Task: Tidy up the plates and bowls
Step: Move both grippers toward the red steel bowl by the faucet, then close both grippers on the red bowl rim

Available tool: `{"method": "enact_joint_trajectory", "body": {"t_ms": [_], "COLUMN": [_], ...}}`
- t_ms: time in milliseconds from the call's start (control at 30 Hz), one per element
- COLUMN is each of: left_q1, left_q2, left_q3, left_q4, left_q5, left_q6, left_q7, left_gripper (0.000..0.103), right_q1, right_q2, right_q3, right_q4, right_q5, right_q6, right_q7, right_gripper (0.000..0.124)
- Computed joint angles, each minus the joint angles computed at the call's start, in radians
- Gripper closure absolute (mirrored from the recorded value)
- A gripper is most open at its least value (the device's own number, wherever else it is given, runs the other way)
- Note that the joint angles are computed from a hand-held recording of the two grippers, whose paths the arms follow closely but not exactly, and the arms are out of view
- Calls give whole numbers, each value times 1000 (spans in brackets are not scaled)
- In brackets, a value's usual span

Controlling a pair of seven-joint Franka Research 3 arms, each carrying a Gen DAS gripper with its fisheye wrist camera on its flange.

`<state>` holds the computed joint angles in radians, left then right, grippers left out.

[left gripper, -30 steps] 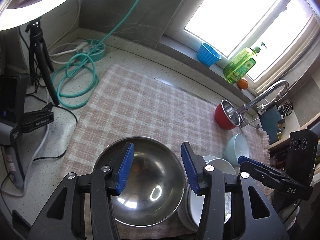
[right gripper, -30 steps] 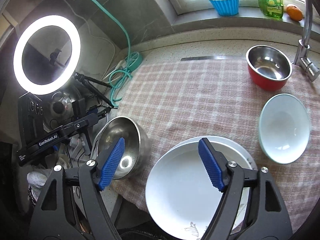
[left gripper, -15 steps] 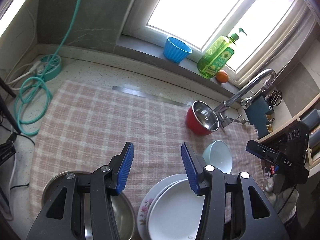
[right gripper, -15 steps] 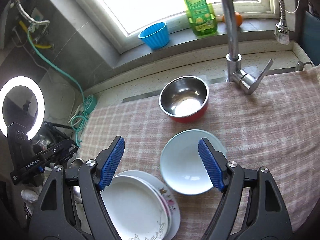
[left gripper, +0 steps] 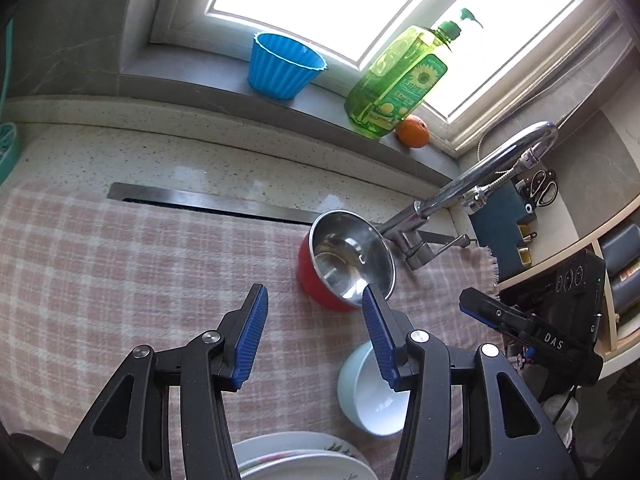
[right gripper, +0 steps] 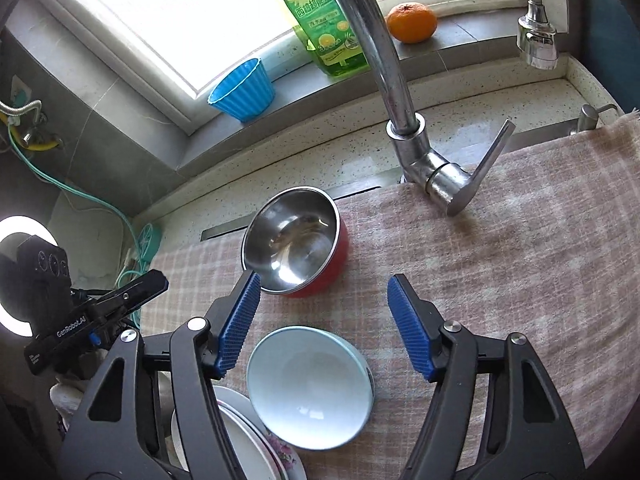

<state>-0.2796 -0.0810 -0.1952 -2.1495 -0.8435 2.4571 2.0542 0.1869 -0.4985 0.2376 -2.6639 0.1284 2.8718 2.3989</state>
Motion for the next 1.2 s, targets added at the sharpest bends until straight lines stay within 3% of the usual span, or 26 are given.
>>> {"method": "enact_joint_trajectory", "body": {"t_ms": [167,233,367,533,800,1200], "left_q1": [5,13,31,44,55,64], "left_q2": [101,137,200,244,278,252], "left_q3": [-27,-39,-65,-92,-117,-128], "left_q4": [82,111,160,193,219,204], "left_q5": [48,60,105,164,225,207], "left_q6": [-2,-9,-27,-25,-32,-42], "left_q7": [-66,-79,-133,-175,-207,-188], "left_gripper": [58,58,64,73,90,93], "right_q1": [73,114,188,186,142,121], "right_q2": [93,131,197,259,316,298], "right_q3": [-91,-136,-211,-215,-184,-157], "right_q4": [28,39,70,117,162,161], "right_q5": [80,142,295,390,420,377], "right_q6": [40,58,83,73,42,30], "right_q7": [-98,-155,-287,-388,-428,-373], "right_gripper": [68,76,80,89,108,112]}}
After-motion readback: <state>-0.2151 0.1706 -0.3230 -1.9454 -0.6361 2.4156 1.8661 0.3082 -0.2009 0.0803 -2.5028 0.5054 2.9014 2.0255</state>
